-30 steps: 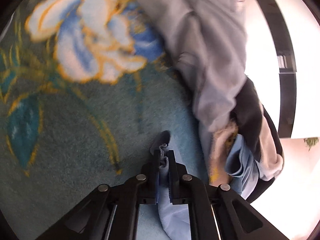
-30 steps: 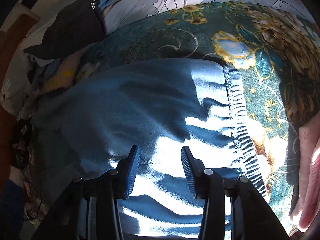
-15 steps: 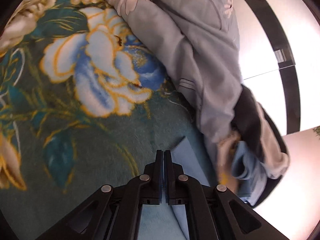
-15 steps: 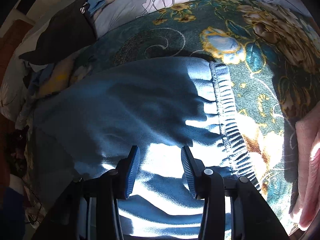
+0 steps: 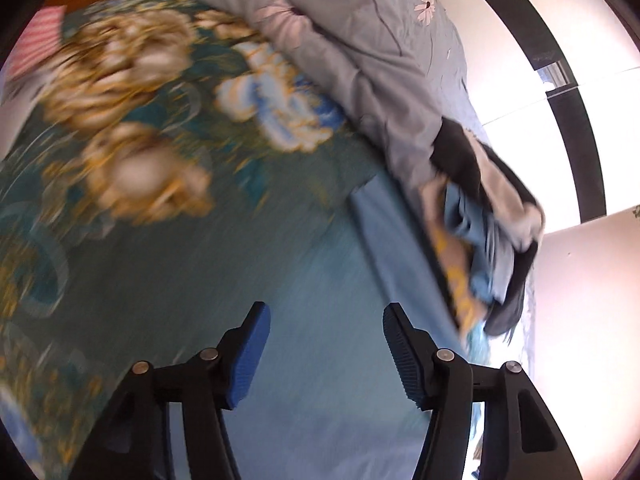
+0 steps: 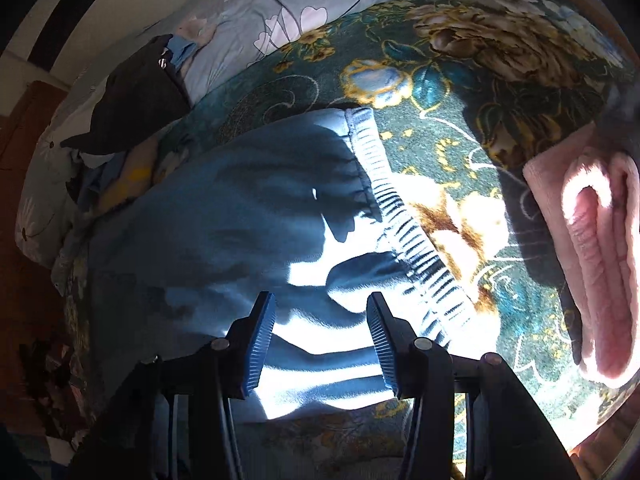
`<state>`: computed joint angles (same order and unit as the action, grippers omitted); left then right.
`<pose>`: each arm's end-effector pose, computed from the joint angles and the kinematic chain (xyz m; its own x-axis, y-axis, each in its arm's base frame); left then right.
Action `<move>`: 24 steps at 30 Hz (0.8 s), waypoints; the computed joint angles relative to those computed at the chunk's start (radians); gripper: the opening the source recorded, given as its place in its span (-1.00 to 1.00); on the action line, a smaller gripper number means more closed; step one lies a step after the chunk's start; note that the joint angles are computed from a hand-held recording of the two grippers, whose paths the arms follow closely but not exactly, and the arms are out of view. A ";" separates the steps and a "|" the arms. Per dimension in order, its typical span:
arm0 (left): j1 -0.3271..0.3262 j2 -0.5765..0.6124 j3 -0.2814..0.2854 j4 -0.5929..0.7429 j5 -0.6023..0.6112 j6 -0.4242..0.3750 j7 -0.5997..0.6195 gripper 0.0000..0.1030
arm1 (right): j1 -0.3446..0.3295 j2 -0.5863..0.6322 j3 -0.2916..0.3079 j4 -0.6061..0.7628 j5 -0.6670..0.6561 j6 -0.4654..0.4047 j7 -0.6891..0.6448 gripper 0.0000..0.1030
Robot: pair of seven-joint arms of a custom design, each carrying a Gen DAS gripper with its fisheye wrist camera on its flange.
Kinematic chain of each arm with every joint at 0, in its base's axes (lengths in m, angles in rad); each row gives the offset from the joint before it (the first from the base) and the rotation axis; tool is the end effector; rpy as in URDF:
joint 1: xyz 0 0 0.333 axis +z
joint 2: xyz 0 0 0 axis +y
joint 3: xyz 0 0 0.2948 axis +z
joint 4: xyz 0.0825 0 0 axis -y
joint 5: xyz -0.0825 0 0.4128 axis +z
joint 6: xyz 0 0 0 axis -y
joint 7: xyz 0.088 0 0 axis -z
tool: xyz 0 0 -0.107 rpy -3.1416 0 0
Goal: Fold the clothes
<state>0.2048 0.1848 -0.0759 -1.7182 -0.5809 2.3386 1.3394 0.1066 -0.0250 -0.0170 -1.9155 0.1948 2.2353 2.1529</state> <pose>0.6732 0.0816 0.4940 0.4634 -0.6636 0.5873 -0.7250 -0.6650 -0.1795 0.6091 0.0605 0.5079 -0.4965 -0.8014 -0.3336 -0.8038 0.5695 -0.1718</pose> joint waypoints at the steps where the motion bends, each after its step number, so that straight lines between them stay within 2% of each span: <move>1: 0.005 -0.052 0.003 -0.066 -0.012 0.002 -0.005 0.32 | 0.001 -0.048 0.002 -0.051 -0.007 0.001 0.025 -0.05; 6: -0.006 -0.254 0.048 -0.337 -0.066 0.023 -0.067 0.37 | -0.021 -0.257 -0.010 -0.292 0.018 0.065 0.156 -0.03; 12: -0.031 -0.298 0.085 -0.431 -0.080 -0.039 -0.086 0.38 | -0.032 -0.367 -0.024 -0.466 0.094 0.187 0.291 -0.03; 15: -0.030 -0.289 0.093 -0.447 -0.096 -0.055 -0.106 0.38 | -0.012 -0.370 -0.040 -0.501 0.148 0.234 0.281 -0.03; 20: -0.037 -0.300 0.090 -0.481 -0.128 0.000 -0.094 0.38 | 0.031 -0.308 -0.066 -0.493 0.284 0.318 0.232 -0.03; 24: -0.048 -0.328 0.094 -0.526 -0.171 0.053 -0.070 0.35 | 0.046 -0.251 -0.069 -0.459 0.356 0.335 0.196 -0.03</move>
